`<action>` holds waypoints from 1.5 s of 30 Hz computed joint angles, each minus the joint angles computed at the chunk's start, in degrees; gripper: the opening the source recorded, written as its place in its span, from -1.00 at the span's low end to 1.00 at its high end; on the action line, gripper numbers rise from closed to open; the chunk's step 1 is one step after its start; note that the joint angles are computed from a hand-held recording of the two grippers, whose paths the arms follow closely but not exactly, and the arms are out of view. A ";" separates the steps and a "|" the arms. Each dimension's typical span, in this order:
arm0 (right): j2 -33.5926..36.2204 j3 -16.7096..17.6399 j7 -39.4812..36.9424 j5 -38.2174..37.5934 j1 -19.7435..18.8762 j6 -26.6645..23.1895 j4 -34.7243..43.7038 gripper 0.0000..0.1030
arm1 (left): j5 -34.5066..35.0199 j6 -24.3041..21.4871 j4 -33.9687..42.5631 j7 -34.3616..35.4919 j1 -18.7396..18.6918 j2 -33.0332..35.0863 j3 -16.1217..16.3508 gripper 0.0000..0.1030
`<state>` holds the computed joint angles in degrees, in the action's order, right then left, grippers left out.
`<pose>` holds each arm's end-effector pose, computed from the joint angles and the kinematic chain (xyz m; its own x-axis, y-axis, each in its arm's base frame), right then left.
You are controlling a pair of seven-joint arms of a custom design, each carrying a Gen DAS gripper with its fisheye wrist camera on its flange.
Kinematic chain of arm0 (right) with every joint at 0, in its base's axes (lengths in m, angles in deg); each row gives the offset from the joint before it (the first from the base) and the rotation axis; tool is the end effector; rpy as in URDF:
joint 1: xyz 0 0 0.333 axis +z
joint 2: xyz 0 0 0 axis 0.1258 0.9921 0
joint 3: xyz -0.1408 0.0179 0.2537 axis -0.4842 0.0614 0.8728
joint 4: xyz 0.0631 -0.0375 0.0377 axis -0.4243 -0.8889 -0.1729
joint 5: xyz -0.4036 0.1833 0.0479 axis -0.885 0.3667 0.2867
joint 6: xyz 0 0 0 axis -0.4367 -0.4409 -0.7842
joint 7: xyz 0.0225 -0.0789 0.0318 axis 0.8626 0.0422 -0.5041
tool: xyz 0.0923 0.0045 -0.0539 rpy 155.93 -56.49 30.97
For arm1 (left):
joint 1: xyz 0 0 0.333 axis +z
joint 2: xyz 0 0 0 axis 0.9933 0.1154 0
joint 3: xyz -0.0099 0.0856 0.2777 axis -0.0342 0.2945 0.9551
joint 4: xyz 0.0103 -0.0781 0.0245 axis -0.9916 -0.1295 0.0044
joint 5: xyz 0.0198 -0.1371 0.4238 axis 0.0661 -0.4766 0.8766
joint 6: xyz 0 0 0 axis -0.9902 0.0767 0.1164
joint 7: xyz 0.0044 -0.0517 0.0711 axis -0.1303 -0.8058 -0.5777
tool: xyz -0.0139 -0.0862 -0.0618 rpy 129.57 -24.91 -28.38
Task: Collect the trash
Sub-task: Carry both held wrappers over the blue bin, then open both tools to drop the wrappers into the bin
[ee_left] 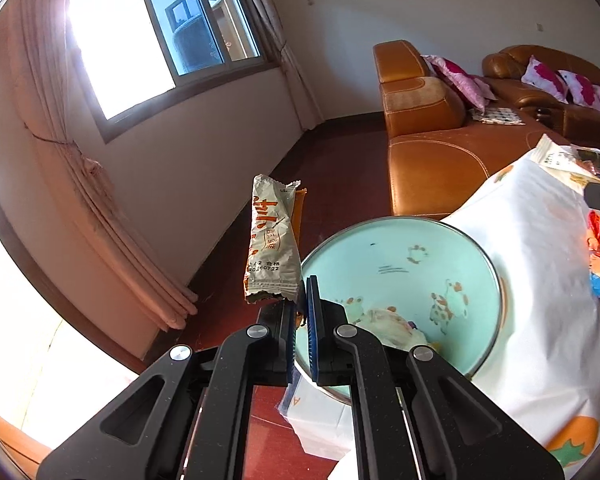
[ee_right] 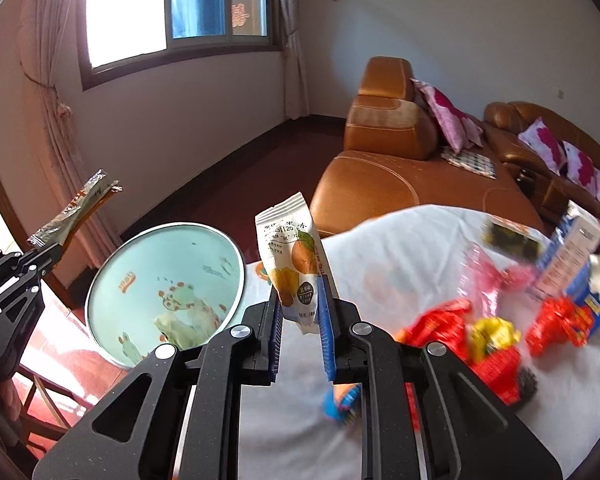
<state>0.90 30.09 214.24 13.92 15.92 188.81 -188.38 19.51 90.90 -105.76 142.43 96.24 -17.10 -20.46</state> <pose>0.4706 0.1839 0.5013 0.0130 -0.9998 -0.0178 -0.6281 0.0056 -0.7781 0.4701 -0.0666 0.4865 -0.1263 -0.9451 -0.3014 -0.5594 0.3188 -0.7651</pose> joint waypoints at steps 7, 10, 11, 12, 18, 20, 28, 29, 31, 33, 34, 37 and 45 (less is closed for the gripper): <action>7.72 0.51 -0.59 -1.44 0.34 -0.45 6.15 -0.67 | 4.03 -0.14 1.24 -3.72 6.20 1.18 -5.02 -0.91; 9.99 0.50 -0.23 -2.96 0.69 -0.60 7.89 -0.67 | 6.24 0.03 1.47 -5.50 8.43 1.33 -6.74 -0.91; 10.94 0.41 -0.25 -3.34 0.94 -0.53 8.60 -0.67 | 6.89 0.16 1.46 -6.00 8.94 1.31 -7.15 -0.91; 11.79 0.38 -0.15 -3.86 1.11 -0.61 9.30 -0.67 | 7.21 0.14 1.51 -6.08 8.81 1.51 -6.86 -0.91; 15.02 -0.66 -0.45 -4.71 2.95 -1.11 11.85 -0.67 | 8.88 0.34 1.39 -7.31 9.07 1.63 -7.05 -0.91; 15.58 -1.01 -0.78 -4.63 3.50 -1.24 12.27 -0.67 | 9.05 0.21 1.48 -7.34 8.61 1.79 -6.61 -0.91; 16.54 -1.86 -1.86 -3.85 4.80 -1.24 12.68 -0.67 | 8.82 0.08 1.32 -6.17 6.26 2.30 -4.45 -0.91; 16.64 -1.91 -2.09 -3.66 4.92 -1.26 12.72 -0.67 | 8.66 0.01 1.24 -5.97 5.86 2.28 -4.20 -0.91; 16.90 -1.97 -2.42 -3.42 5.09 -1.33 12.85 -0.67 | 8.48 0.10 1.13 -5.57 5.45 2.33 -3.89 -0.91; 17.01 -2.08 -2.95 -3.06 5.27 -1.26 12.83 -0.66 | 8.15 0.12 1.04 -5.09 4.83 2.42 -3.43 -0.91; 17.09 -2.22 -3.41 -2.68 5.42 -1.10 12.80 -0.64 | 7.89 0.12 1.07 -4.69 4.36 2.59 -3.03 -0.90; 17.45 -2.43 -4.81 -1.51 5.82 -0.32 12.80 -0.53 | 6.82 0.23 1.11 -2.75 2.39 3.10 -1.15 -0.84; 17.35 -2.97 -7.12 1.63 6.08 1.39 11.91 -0.13 | 5.02 0.60 0.84 -1.83 2.36 3.02 -1.77 -0.54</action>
<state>18.25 27.12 207.12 15.56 22.00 190.20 -176.47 24.53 91.51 -104.92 140.61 98.61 -14.09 -22.23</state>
